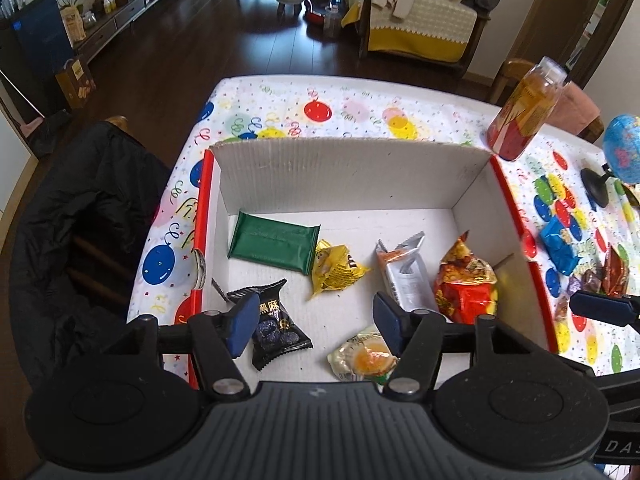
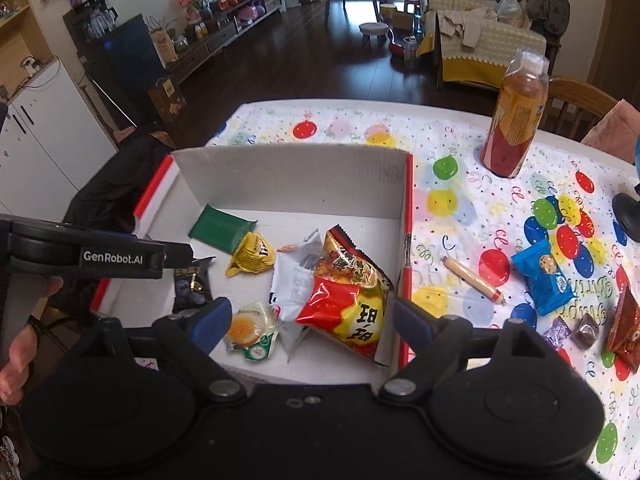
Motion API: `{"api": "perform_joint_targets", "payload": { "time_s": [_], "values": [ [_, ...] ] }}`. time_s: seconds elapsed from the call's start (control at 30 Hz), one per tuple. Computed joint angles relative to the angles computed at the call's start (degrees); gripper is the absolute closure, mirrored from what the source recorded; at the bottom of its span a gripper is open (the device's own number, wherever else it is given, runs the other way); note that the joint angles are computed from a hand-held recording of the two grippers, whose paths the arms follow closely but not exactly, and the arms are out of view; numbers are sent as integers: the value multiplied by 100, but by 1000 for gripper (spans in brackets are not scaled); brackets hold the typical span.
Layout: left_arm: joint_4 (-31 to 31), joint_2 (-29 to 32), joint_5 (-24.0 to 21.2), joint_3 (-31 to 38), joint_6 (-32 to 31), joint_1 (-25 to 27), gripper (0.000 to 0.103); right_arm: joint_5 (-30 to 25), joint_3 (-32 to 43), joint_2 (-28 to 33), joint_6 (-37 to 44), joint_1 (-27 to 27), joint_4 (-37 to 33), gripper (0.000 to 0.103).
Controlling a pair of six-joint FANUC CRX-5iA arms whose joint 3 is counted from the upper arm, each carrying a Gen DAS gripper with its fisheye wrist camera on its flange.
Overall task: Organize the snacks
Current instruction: 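Move both tools back toward the brown Oreo packet and clear candy packet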
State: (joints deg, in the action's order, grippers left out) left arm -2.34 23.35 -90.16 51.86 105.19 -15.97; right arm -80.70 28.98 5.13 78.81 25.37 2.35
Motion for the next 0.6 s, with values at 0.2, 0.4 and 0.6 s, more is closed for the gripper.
{"api": "perform_joint_targets", "payload": {
  "time_s": [0.2, 0.4, 0.6],
  "values": [
    [-103, -250, 191, -128, 27, -150, 31, 63, -110, -300, 6, -49, -39, 13],
    [-114, -402, 385, -177, 56, -335, 21, 145, -232, -589, 33, -202, -161, 0],
    [-108, -385, 451, -57, 134, -577, 16, 257, -369, -866, 143, -464, -333, 0]
  ]
}}
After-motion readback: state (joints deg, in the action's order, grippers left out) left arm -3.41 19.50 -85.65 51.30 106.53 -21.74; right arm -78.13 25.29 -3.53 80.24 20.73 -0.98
